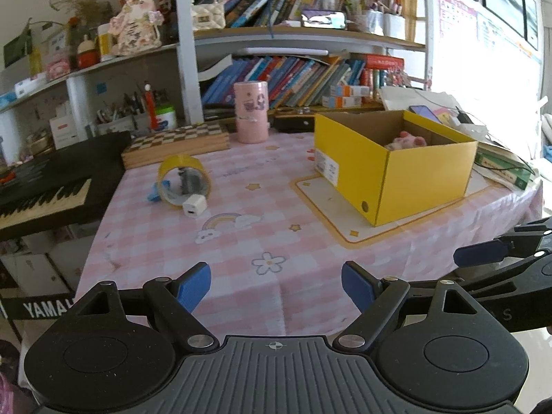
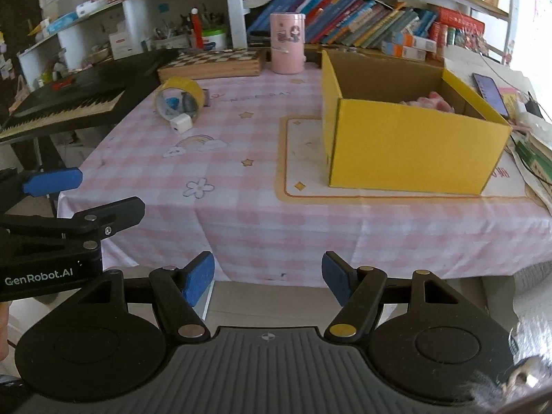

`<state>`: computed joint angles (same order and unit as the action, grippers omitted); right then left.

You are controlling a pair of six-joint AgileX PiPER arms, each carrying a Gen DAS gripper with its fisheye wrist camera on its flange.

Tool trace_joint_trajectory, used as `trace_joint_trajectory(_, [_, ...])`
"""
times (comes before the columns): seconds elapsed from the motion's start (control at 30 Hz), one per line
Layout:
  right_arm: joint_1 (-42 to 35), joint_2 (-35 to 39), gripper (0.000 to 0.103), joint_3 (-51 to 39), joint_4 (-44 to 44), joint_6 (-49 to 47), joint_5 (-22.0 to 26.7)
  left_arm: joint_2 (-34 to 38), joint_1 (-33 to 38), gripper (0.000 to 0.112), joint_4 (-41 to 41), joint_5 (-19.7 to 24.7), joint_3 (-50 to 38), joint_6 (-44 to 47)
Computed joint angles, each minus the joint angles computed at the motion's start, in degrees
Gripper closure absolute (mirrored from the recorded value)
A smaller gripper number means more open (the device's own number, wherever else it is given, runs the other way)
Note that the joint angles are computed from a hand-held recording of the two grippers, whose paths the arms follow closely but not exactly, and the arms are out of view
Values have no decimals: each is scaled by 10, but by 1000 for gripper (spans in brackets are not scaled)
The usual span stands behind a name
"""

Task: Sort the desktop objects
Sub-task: 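Move both tools toward the yellow tape roll and white cube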

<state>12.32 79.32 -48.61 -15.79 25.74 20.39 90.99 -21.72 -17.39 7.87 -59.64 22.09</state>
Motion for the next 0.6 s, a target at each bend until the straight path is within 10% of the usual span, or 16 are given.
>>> trace_joint_trajectory(0.6, [56,47,36,-55,-26,25,7,-18,61,27,-56,-6,18,47])
